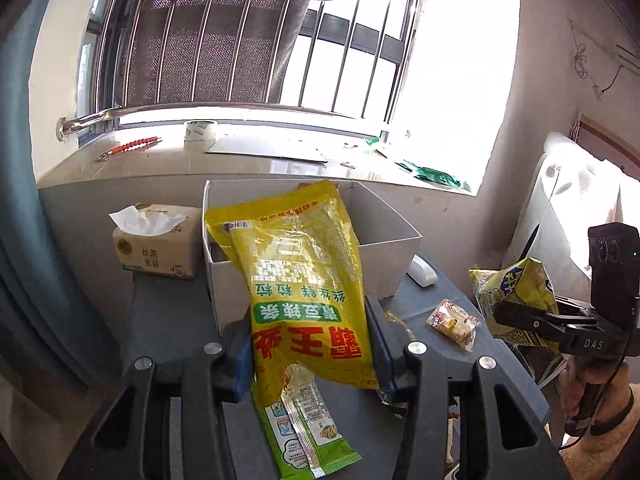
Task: Organize snacks
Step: 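Carry both yellow bags into the white box and open both grippers, then move the right gripper to the Lay's bread pack and grasp it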
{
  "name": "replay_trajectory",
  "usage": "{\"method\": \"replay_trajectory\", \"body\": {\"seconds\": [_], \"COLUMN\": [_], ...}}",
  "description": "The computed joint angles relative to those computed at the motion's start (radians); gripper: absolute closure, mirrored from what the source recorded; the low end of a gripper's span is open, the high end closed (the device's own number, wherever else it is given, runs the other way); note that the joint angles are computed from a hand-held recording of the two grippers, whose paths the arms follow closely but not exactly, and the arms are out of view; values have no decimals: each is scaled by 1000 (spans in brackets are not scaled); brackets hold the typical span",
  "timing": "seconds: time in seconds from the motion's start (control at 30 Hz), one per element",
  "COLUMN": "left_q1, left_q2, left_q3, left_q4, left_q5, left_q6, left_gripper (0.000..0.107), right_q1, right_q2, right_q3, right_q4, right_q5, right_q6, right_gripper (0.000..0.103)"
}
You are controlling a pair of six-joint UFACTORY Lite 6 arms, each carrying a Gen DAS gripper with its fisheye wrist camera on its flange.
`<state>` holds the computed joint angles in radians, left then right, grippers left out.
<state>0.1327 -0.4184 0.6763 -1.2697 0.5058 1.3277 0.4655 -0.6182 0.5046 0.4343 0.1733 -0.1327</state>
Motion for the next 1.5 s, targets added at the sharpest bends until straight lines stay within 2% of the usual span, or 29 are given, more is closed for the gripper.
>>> {"method": "replay_trajectory", "body": {"seconds": [0.1, 0.2, 0.3, 0.37, 0.43, 0.5, 0.53, 0.57, 0.6, 0.63, 0.67, 0.7, 0.73, 0.83, 0.93, 1.0, 1.1, 1.23, 1.3, 1.4, 1.5], "left_q1": [-65, -96, -117, -132, -142, -155, -159, -160, -164, -170, -175, -177, -174, -155, -133, -118, -109, -113, -99, -48, -1], "left_q2": [161, 338, 504, 592, 690, 792, 843, 887, 924, 950, 959, 962, 961, 910, 865, 823, 697, 474, 343, 169, -15], "left_q3": [163, 348, 546, 658, 785, 919, 989, 1051, 1109, 1152, 1168, 1179, 1181, 1099, 1036, 988, 858, 645, 529, 380, 219], "left_q4": [-35, -13, 103, 184, 299, 488, 558, 606, 675, 754, 819, 878, 898, 866, 827, 771, 703, 592, 470, 281, 186], "left_q5": [-77, -91, -99, -113, -111, -101, -79, -52, -29, -16, -21, -17, -15, -61, -78, -86, -122, -165, -165, -94, -41], "left_q6": [5, -54, -203, -299, -433, -642, -727, -782, -855, -934, -999, -1060, -1084, -1047, -990, -919, -812, -632, -509, -343, -289], "left_gripper": [55, 55, 55, 55, 54, 53, 51, 37, 27, 4, 4, 4, 4, 4, 4, 4, 4, 4, 4, 4, 4], "right_q1": [-67, -150, -204, -229, -240, -240, -240, -242, -250, -252, -252, -252, -251, -265, -263, -257, -255, -220, -201, -160, -118], "right_q2": [216, 421, 628, 753, 867, 963, 1001, 1036, 1073, 1118, 1164, 1182, 1182, 1169, 1129, 1100, 1020, 824, 705, 505, 269], "right_q3": [203, 404, 627, 774, 929, 1064, 1117, 1166, 1220, 1290, 1357, 1382, 1377, 1351, 1287, 1253, 1163, 951, 823, 627, 421], "right_q4": [304, 596, 660, 611, 464, 286, 195, 146, 137, 86, -6, -81, -113, -54, -48, -77, -8, -6, 73, 100, -28], "right_q5": [24, 77, 121, 150, 167, 172, 176, 185, 198, 232, 258, 259, 248, 256, 213, 203, 178, 132, 103, 78, 73], "right_q6": [-314, -613, -656, -584, -437, -275, -190, -143, -137, -93, -14, 49, 82, 51, 44, 69, 4, -40, -146, -203, -91], "right_gripper": [46, 46, 46, 46, 46, 45, 45, 43, 37, 28, 4, 0, 0, 0, 0, 0, 0, 0, 0, 0, 0]}}
